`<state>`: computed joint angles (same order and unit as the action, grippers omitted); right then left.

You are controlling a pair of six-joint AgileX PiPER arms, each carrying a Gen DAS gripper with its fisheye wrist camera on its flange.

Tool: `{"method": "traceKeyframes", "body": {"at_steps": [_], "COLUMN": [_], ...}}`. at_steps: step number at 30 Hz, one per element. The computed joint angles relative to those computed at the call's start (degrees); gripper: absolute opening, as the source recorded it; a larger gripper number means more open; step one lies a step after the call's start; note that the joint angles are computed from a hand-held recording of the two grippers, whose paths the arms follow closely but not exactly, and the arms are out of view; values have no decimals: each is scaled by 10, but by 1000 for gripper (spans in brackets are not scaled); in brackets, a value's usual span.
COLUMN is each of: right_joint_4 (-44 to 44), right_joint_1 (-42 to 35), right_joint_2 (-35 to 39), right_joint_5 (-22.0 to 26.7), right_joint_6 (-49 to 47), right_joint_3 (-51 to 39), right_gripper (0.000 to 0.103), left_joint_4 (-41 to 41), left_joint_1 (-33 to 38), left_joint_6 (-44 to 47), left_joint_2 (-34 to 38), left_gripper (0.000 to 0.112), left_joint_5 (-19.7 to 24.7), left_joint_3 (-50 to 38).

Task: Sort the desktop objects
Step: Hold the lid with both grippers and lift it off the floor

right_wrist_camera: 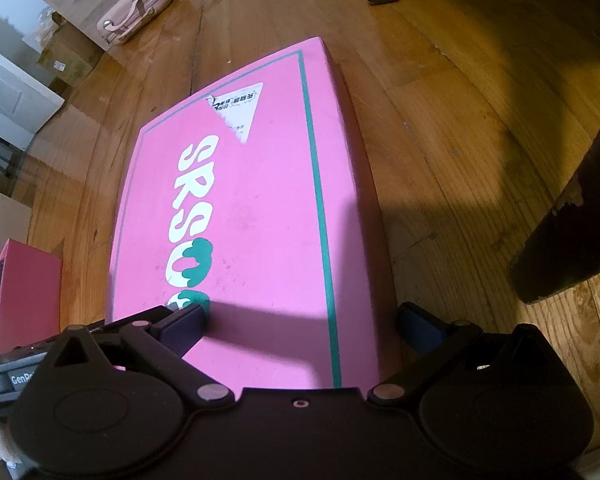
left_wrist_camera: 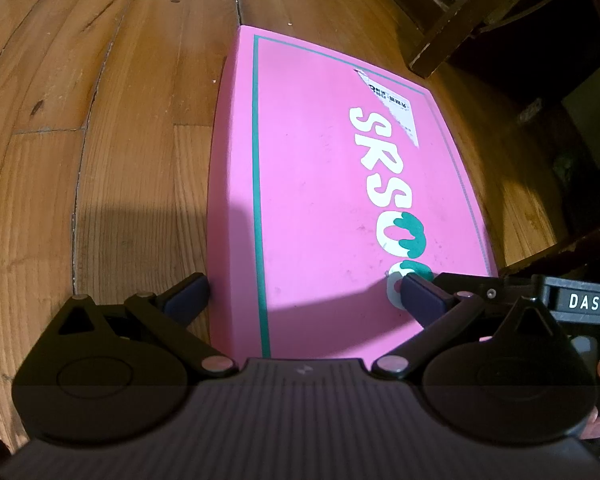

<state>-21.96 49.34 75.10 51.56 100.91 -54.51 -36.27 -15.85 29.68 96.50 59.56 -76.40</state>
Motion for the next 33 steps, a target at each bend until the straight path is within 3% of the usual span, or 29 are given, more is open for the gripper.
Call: {"method": "traceKeyframes", "body": {"at_steps": [13,20,24,30,33], "right_joint_4": [3,-33,-28,32,72], "right_joint_1": [-9,16,13,-4,-13], "right_joint_2": [-9,-21,-45,-32,-18], "right_joint_5": [-17,1,-36,-61,-65], "right_joint_6": [-12,12,-2,-90,-155], "right_joint_3": [13,10,27,15,0], "right_gripper": [101,97,95,95,95], "left_joint_4": [-4,-12,-3,17,17], "left_joint_1": [-9,-5,9,35,45], "left_joint_6": [23,49,59,51,34], "left_joint_2": [-29,-55,-63,-62,-59], "left_gripper": [103,103,103,103,103], "left_joint_5": [-29,-41,-23,23,8], "left_joint_3": [36,48,37,28,37]}}
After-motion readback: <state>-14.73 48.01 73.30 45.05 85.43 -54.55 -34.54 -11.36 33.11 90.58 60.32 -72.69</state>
